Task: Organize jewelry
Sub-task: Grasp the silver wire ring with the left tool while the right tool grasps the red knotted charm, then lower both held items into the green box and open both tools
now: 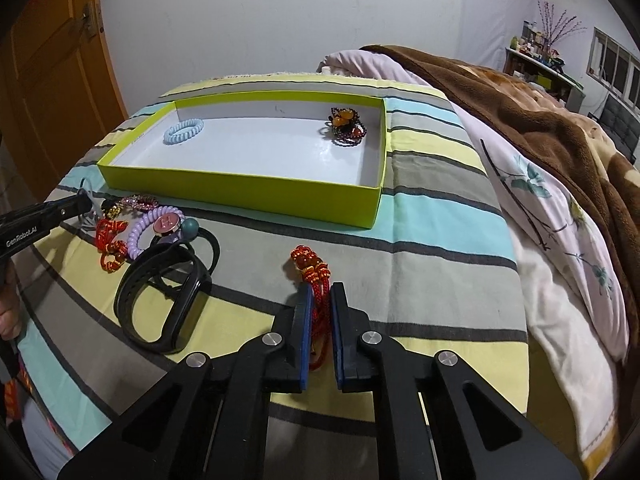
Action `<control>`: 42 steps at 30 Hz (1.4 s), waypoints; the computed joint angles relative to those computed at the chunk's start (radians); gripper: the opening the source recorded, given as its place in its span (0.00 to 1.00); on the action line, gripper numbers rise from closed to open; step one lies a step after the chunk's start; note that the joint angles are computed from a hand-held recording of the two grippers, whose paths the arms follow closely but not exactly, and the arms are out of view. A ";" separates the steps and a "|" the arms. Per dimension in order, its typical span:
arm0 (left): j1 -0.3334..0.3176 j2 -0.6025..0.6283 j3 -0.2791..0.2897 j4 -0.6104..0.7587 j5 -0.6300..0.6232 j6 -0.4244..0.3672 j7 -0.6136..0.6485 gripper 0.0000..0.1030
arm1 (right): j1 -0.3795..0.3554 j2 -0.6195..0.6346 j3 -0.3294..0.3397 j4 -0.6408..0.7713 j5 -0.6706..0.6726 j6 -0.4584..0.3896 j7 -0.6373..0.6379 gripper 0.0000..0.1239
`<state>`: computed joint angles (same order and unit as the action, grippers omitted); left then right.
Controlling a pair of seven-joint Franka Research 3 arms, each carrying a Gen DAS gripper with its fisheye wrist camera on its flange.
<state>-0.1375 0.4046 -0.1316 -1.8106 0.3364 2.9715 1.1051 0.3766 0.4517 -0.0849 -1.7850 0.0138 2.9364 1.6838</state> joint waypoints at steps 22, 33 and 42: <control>-0.066 -0.212 0.086 -0.219 0.172 0.179 -0.153 0.01 | 0.034 -0.162 -0.004 -0.200 0.042 0.167 0.005 0.07; -0.084 -0.275 0.106 -0.251 0.317 0.205 -0.290 0.01 | 0.090 -0.231 -0.056 -0.265 0.007 0.228 0.040 0.07; -0.038 -0.254 0.046 -0.212 0.275 0.190 -0.237 0.01 | 0.068 -0.225 -0.027 -0.243 0.024 0.230 0.012 0.07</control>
